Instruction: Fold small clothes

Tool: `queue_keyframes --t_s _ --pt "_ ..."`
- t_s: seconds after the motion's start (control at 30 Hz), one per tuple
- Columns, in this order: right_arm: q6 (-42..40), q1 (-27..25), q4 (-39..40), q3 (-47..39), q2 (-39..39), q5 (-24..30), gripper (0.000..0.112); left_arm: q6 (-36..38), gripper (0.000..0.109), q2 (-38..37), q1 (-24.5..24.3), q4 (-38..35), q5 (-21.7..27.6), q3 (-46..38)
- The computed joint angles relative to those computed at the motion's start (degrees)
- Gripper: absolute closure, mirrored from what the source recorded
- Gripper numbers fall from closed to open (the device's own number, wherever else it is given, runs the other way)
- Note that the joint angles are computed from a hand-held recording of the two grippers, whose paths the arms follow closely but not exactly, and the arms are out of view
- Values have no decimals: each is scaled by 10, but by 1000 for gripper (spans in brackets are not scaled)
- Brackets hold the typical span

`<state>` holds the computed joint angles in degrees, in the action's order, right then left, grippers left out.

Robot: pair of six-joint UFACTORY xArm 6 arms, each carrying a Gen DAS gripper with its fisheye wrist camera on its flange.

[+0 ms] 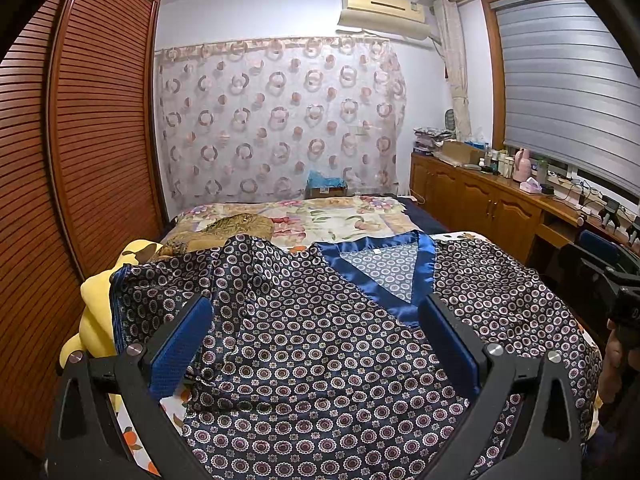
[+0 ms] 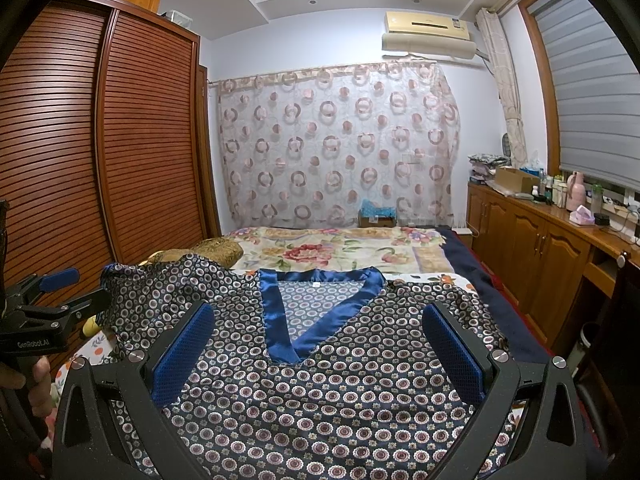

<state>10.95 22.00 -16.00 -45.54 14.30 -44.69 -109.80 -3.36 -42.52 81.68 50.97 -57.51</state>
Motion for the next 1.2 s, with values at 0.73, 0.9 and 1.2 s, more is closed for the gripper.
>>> queue_keyframes --t_s 0.73,0.9,1.2 --pt "36 -13 -66 -31 16 36 9 4 6 4 38 -15 -51 18" --pt "65 -21 -116 -60 30 62 9 2 6 -11 65 -23 -78 49" --pt "177 -48 -257 -121 61 101 9 -22 6 -75 115 -21 -106 130"
